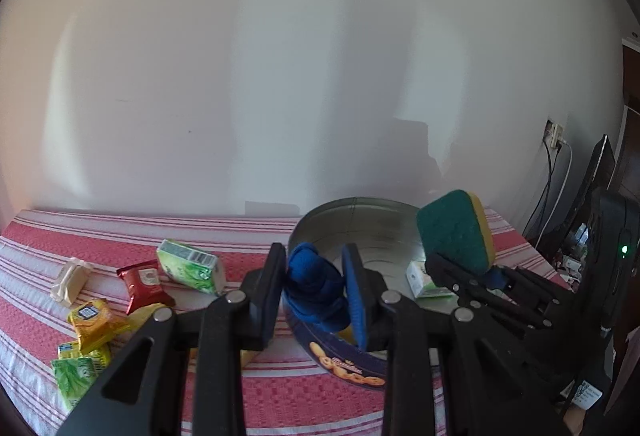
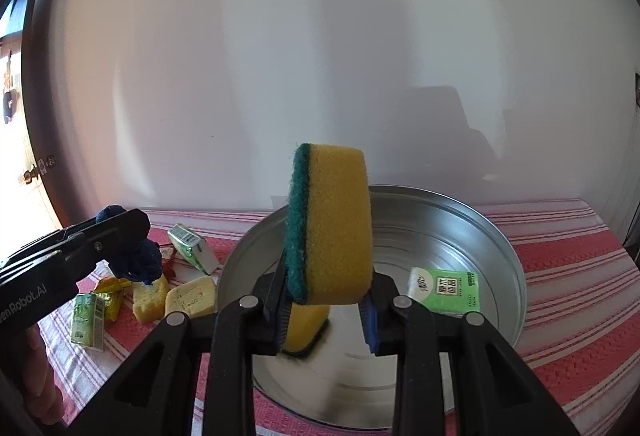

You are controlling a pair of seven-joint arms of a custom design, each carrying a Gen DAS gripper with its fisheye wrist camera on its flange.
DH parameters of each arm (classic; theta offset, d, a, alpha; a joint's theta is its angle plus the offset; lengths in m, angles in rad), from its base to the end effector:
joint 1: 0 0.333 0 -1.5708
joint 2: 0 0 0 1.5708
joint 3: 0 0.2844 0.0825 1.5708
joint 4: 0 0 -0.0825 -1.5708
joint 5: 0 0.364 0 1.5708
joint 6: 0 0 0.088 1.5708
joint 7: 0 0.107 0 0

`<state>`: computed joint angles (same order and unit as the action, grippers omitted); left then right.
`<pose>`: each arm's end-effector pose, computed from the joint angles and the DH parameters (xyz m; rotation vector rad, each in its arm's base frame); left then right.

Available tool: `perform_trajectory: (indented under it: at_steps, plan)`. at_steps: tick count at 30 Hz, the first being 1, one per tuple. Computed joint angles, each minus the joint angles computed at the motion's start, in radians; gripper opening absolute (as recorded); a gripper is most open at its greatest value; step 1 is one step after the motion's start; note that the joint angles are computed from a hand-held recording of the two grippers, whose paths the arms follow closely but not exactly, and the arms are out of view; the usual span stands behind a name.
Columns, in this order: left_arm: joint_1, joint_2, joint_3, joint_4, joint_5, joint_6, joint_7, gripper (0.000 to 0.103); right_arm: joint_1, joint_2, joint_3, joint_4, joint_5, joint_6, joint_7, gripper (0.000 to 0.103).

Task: Organize objects
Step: 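Carry the glove and sponge over the tin and release them inside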

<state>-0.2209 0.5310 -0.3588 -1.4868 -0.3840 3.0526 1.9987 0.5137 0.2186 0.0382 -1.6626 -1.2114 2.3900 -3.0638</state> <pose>0.6396 -0.3121 0.4818 -1.2399 2.0723 -1.3608 0.5544 0.3292 0.5150 -1.2520 1.8278 -1.0119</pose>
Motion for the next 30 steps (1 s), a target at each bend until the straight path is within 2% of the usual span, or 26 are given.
perform_trajectory:
  at_steps: [8, 12, 23, 25, 30]
  plan:
    - [-0.131, 0.104, 0.114, 0.153, 0.111, -0.074, -0.121, 0.028, -0.021, -0.019, 0.001, -0.032, 0.051, -0.058, -0.042, 0.031]
    - [-0.171, 0.176, 0.153, 0.264, 0.170, -0.140, -0.194, 0.028, -0.037, -0.026, 0.003, -0.048, 0.088, -0.068, -0.072, 0.031]
    - [-0.227, 0.356, 0.197, 0.578, 0.292, -0.316, -0.328, 0.028, -0.048, 0.006, 0.002, -0.016, 0.169, -0.110, -0.145, 0.031]
    - [-0.228, 0.371, 0.197, 0.604, 0.304, -0.335, -0.340, 0.028, -0.038, -0.020, 0.009, -0.032, 0.184, -0.136, -0.155, 0.031]
    - [-0.237, 0.417, 0.202, 0.689, 0.332, -0.391, -0.365, 0.028, -0.045, -0.008, 0.007, -0.026, 0.204, -0.129, -0.171, 0.031]
